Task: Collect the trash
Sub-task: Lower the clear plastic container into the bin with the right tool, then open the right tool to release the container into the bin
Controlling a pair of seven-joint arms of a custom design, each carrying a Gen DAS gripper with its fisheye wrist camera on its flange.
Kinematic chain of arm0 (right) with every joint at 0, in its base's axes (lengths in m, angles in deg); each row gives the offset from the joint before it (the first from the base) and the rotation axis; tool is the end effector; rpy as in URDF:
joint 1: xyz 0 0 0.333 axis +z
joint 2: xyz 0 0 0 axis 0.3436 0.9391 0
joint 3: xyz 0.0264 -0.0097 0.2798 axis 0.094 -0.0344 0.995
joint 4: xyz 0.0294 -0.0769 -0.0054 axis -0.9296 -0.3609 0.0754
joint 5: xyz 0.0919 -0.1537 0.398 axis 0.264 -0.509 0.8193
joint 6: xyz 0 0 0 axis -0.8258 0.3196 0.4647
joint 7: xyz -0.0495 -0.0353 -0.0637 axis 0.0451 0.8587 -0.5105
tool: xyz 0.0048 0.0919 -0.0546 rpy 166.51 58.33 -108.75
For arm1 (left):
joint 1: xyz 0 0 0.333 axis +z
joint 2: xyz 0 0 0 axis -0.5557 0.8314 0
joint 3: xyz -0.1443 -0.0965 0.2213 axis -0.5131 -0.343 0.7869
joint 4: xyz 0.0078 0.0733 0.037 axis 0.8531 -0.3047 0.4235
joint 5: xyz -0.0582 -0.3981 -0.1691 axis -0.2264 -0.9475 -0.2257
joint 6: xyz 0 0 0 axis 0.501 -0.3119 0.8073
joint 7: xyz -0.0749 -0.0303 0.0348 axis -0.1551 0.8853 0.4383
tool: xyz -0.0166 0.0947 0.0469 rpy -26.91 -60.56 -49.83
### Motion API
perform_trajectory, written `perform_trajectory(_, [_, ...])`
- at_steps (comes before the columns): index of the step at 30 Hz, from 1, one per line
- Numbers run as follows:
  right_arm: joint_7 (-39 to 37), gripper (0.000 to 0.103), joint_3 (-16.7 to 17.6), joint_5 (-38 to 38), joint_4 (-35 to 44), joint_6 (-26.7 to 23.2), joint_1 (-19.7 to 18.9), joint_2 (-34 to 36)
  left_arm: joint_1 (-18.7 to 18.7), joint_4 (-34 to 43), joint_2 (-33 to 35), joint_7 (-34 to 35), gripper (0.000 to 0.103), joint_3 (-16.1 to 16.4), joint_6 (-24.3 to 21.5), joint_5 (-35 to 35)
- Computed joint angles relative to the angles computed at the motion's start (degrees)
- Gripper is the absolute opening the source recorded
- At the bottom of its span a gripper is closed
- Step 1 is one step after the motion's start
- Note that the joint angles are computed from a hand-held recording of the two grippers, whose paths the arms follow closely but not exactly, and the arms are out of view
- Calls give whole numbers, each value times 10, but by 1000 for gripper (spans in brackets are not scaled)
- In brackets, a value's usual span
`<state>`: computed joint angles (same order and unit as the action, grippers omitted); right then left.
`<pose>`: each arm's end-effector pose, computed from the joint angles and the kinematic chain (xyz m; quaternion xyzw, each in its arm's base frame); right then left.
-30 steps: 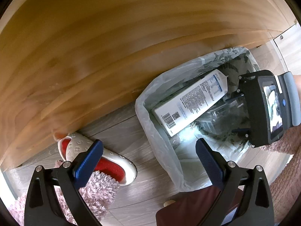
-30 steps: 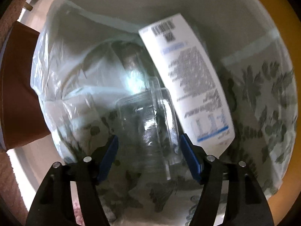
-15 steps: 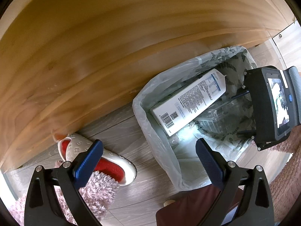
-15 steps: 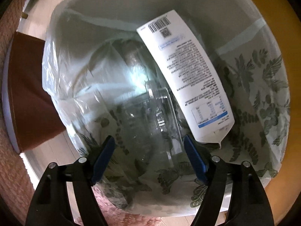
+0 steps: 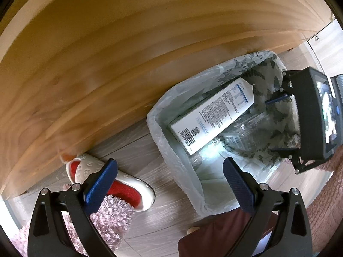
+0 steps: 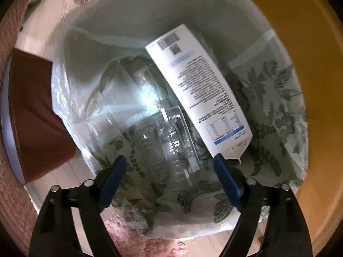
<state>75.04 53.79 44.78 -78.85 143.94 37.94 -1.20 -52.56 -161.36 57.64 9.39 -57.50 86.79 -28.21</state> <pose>0.5647 0.2344 0.3941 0.9720 -0.2335 -0.0136 0.0240 0.6018 -0.3659 0.4396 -0.4975 0.8652 -0.0629 0.0054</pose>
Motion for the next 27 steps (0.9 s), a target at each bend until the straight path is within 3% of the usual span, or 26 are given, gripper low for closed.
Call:
perform_trajectory(10, [70, 85, 2, 1, -29, 39, 4, -55, 2, -20, -19, 2, 95, -2, 18, -5])
perform_trajectory(12, [84, 90, 4, 1, -35, 39, 5, -66, 2, -25, -24, 2, 95, -2, 22, -4])
perform_trajectory(18, [132, 90, 9, -12, -63, 38, 9, -96, 2, -39, -38, 2, 95, -3, 37, -5])
perform_trajectory(27, [206, 95, 17, -48, -118, 92, 15, -149, 1, -64, -65, 6, 95, -7, 66, -8])
